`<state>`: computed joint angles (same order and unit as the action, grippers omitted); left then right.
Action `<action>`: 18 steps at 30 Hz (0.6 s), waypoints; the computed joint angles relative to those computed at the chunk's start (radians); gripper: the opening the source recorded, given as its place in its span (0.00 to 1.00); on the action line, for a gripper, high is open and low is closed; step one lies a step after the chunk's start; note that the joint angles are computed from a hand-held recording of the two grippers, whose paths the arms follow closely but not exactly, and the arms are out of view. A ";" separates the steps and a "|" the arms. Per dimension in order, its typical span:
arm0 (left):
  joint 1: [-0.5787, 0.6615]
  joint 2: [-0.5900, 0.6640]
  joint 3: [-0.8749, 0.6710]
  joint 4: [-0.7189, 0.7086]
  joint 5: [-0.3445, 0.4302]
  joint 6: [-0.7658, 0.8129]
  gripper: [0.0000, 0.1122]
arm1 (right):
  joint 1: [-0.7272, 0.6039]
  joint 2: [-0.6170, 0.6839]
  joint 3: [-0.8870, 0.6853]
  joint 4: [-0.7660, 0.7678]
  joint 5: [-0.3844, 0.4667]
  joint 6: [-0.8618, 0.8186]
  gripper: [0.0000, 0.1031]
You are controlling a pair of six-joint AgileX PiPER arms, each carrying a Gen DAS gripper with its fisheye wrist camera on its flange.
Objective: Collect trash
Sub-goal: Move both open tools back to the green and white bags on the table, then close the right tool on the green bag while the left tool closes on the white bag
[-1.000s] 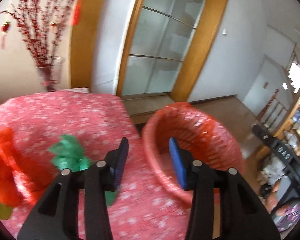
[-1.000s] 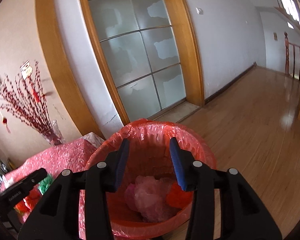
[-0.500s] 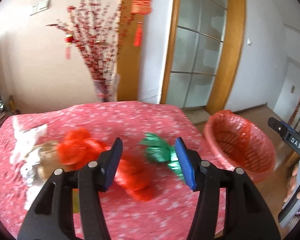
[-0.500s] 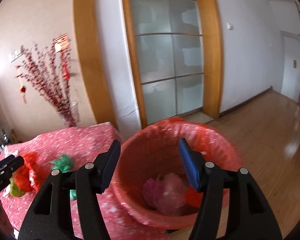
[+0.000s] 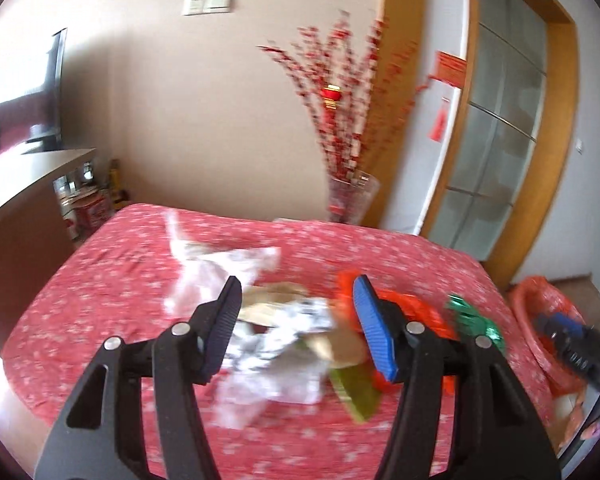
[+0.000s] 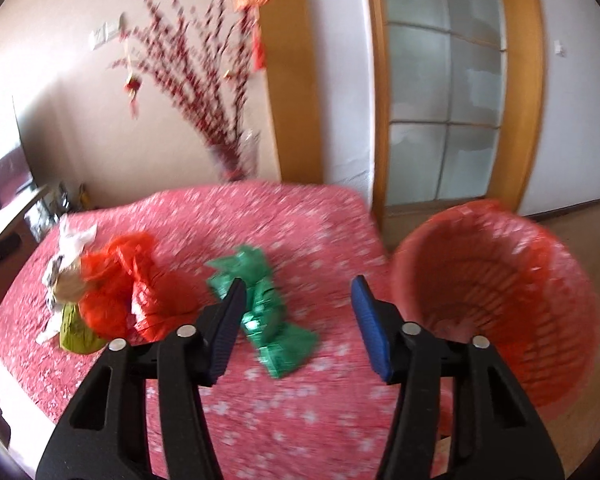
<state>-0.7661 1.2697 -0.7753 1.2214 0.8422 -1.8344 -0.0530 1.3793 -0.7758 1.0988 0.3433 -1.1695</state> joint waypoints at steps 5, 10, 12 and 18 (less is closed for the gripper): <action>0.060 -0.079 0.071 -0.022 -0.001 0.009 0.52 | 0.118 0.097 -0.055 -0.189 -0.078 0.219 0.49; 0.094 -0.121 0.113 -0.036 -0.007 0.022 0.52 | 0.156 0.160 -0.086 -0.351 -0.106 0.399 0.49; 0.116 -0.136 0.129 -0.040 -0.022 0.028 0.52 | 0.170 0.186 -0.098 -0.450 -0.117 0.498 0.48; 0.243 -0.146 0.152 -0.081 -0.127 0.090 0.52 | 0.179 0.253 -0.142 -0.581 -0.085 0.633 0.32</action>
